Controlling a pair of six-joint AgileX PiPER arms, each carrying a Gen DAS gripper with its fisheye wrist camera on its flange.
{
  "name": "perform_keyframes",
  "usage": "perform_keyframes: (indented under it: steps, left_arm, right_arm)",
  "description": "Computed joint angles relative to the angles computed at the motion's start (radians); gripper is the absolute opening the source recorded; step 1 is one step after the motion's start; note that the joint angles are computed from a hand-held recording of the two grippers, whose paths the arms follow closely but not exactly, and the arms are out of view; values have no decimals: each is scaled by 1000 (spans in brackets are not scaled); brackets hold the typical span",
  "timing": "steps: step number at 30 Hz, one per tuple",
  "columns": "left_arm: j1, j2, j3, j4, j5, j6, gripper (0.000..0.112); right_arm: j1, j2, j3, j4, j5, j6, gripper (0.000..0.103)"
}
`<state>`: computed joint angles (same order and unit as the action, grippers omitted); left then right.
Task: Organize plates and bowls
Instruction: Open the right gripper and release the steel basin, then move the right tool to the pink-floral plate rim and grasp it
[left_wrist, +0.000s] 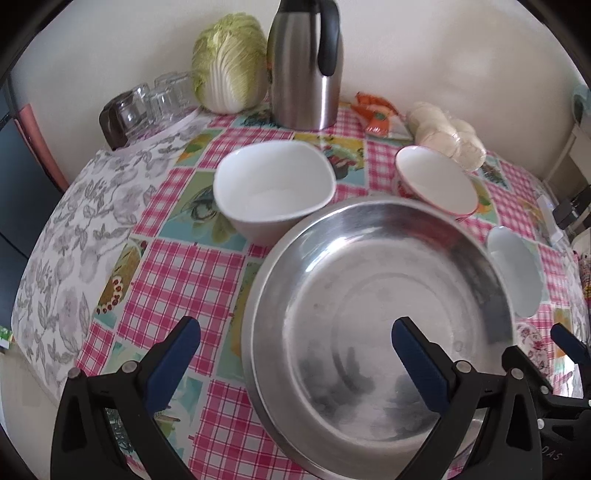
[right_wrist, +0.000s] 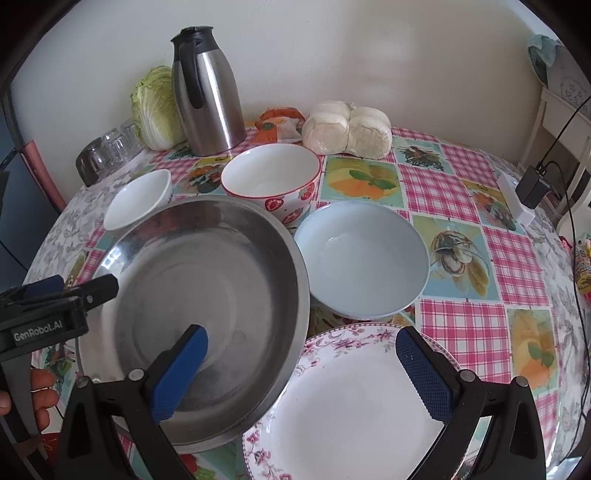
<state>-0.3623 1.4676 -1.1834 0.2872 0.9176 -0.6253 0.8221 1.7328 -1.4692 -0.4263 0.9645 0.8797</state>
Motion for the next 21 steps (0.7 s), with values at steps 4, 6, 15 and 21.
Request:
perform_keyframes:
  steps: [4,6,15,21]
  left_arm:
    - [-11,-57,19,-7,-51,-19,103]
    - [-18,-82,25,-27,-77,-13,103]
    - [-103,-129,-32,-234,-94,135,103]
    - [-232,-105,-85,-327,-88,179,103]
  right_arm:
    - [3,-31,15,-31,21,42,103]
    - [-8,-57,35,-38,26,75,103]
    - [-95,-237,206,-25,-1,199,103]
    - [-194,-356,310,37,6,203,103]
